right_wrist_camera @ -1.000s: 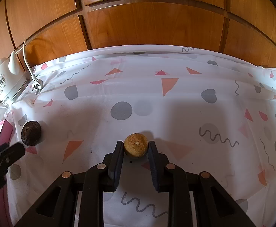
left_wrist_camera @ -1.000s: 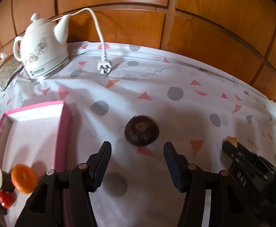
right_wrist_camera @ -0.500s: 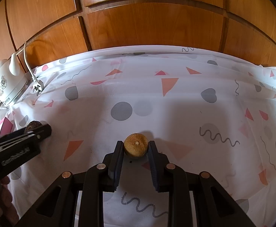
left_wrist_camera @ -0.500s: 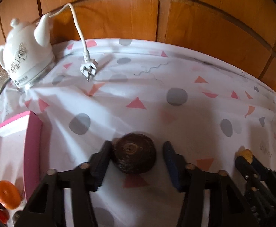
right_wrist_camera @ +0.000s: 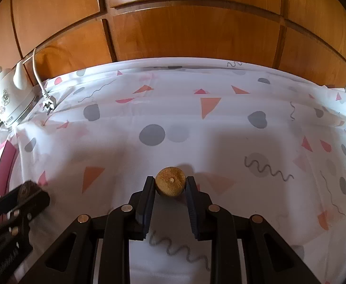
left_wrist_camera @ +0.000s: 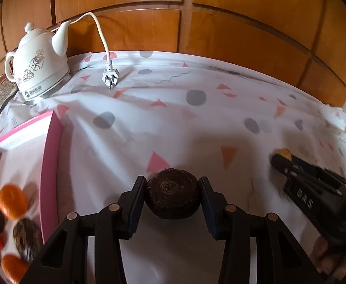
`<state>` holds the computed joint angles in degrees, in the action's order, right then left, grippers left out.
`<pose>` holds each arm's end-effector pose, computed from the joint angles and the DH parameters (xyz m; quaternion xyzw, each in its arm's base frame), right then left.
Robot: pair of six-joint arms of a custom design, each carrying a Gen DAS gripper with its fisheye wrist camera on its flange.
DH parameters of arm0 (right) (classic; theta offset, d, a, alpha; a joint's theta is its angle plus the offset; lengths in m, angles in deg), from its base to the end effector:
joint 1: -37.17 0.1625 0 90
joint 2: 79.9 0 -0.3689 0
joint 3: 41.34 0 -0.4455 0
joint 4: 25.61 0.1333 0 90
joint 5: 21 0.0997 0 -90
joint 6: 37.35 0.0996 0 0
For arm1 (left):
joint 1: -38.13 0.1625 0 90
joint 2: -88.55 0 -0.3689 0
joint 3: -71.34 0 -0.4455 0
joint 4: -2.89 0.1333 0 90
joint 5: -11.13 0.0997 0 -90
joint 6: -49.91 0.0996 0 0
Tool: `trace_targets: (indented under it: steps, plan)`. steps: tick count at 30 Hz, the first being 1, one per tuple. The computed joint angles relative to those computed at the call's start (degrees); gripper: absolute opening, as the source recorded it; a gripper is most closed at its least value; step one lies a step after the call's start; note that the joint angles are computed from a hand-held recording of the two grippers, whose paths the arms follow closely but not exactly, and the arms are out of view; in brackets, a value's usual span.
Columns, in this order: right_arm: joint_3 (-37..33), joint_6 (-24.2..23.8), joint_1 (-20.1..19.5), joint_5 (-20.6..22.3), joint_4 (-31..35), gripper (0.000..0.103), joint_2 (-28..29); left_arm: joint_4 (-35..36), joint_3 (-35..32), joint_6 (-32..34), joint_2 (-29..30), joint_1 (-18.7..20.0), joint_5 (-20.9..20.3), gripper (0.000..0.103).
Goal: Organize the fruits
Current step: 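Lift the dark fruit with the left tool while the right tool holds the biscuit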
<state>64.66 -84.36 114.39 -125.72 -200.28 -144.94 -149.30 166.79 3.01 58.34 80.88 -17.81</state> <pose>-0.0342 -0.6390 0.2042 0.2253 -0.8938 0.2608 0.2871 -0.2927 -0.5708 -0.1099 0.0161 0.8610 -0.3562 0.3626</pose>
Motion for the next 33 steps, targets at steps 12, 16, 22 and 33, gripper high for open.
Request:
trace_targets:
  steps: [12,16,22,33]
  plan:
    - [10.3,-2.8,-2.0,4.2,0.9,0.026,-11.0,-0.4,7.5,-4.7,-2.7,-6.0,0.0,0.045]
    - [13.8,-3.7,-2.8,5.1,-0.3,0.026,-13.6,-0.1,8.5,-5.8,-2.5,-6.3,-0.9,0.045]
    - [14.8,-4.7,-3.5,2.5,-4.2,0.026,-11.6,-2.3,8.2,-3.2,-0.3,-6.1,0.8,0.045]
    - [15.1,-4.2,-4.8,4.6,-4.3,0.026,-11.7,-3.8,7.5,-1.2,1.0,-5.7,1.9,0.046]
